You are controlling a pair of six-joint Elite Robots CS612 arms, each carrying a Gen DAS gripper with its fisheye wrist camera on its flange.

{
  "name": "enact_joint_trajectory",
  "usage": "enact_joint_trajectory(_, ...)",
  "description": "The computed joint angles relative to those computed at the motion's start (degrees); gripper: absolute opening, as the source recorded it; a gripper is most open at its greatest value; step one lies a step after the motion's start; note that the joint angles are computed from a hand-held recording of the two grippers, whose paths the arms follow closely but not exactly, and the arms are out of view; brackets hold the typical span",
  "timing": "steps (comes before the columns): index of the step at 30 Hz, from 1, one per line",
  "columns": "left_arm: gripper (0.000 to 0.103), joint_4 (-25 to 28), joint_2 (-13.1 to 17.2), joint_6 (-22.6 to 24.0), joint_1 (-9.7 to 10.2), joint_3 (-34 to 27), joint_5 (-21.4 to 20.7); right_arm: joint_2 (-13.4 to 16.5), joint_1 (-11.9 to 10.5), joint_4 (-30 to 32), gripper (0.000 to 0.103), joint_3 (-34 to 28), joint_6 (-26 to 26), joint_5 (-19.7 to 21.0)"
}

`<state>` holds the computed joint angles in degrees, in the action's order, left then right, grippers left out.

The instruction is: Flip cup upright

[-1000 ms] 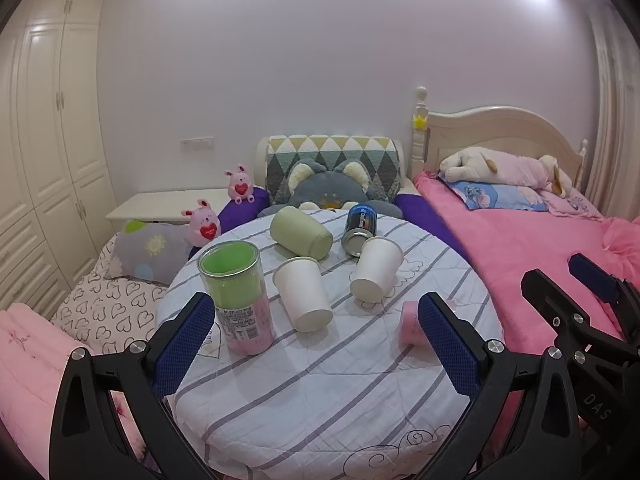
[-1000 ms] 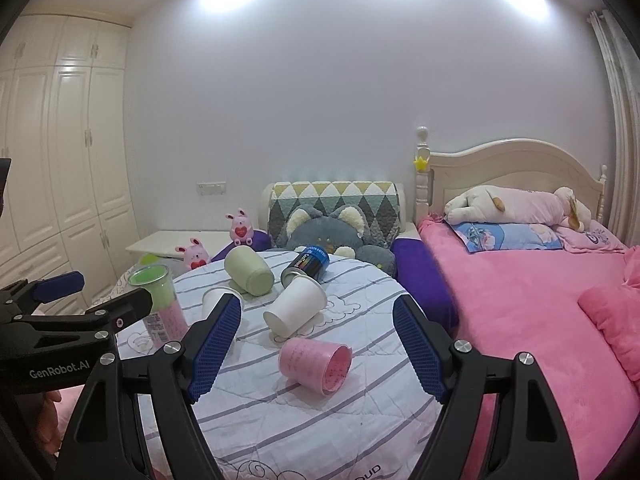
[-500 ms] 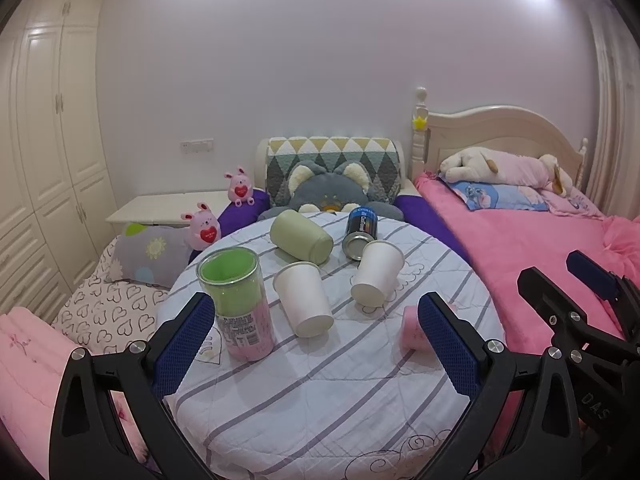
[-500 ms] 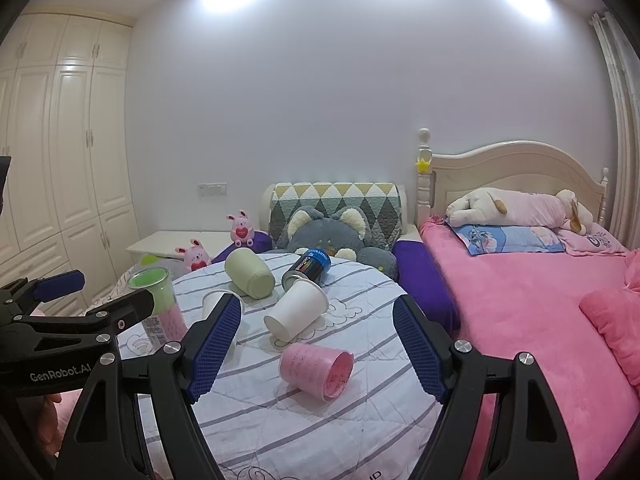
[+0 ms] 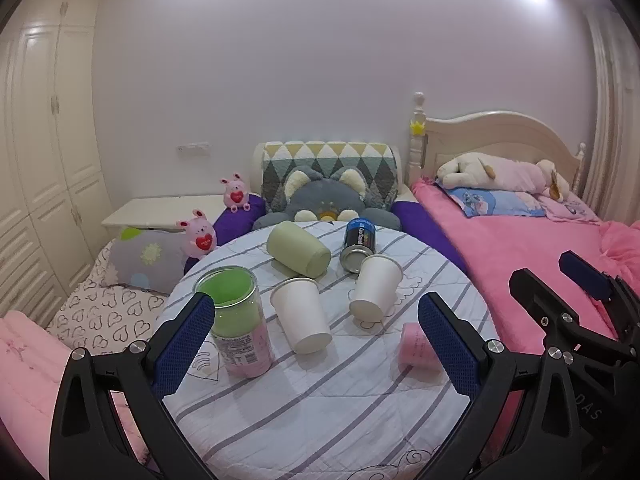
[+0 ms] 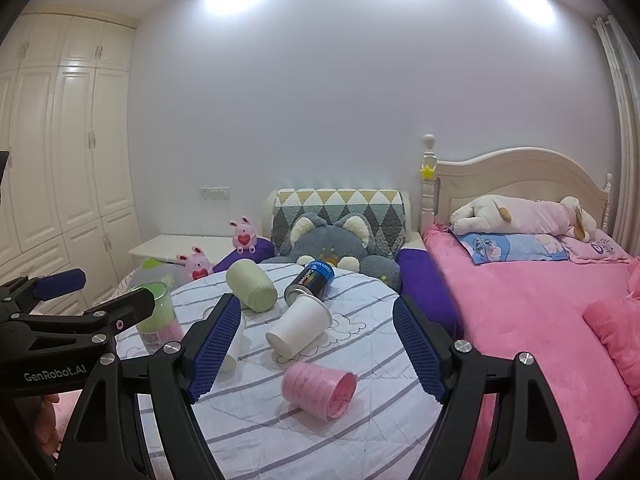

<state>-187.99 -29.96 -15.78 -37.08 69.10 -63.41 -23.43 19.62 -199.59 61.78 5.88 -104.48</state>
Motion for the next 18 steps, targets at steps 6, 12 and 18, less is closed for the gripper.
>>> enact_joint_trajectory(6,0.103,2.16,0.37,0.3,0.2,-1.45,-0.4,0.29,-0.04,1.27,0.08,-0.9,-0.07,-0.2)
enact_joint_trajectory(12,0.103,2.26,0.78,0.2,0.22,-2.16,-0.37,0.5,0.01,2.16,0.08,-1.75,-0.33,-0.63)
enact_joint_trajectory(18,0.103,1.88,1.38,-0.01,0.33,-2.94,-0.43,0.57,-0.01,1.75,0.08,-1.95,-0.47,-0.71)
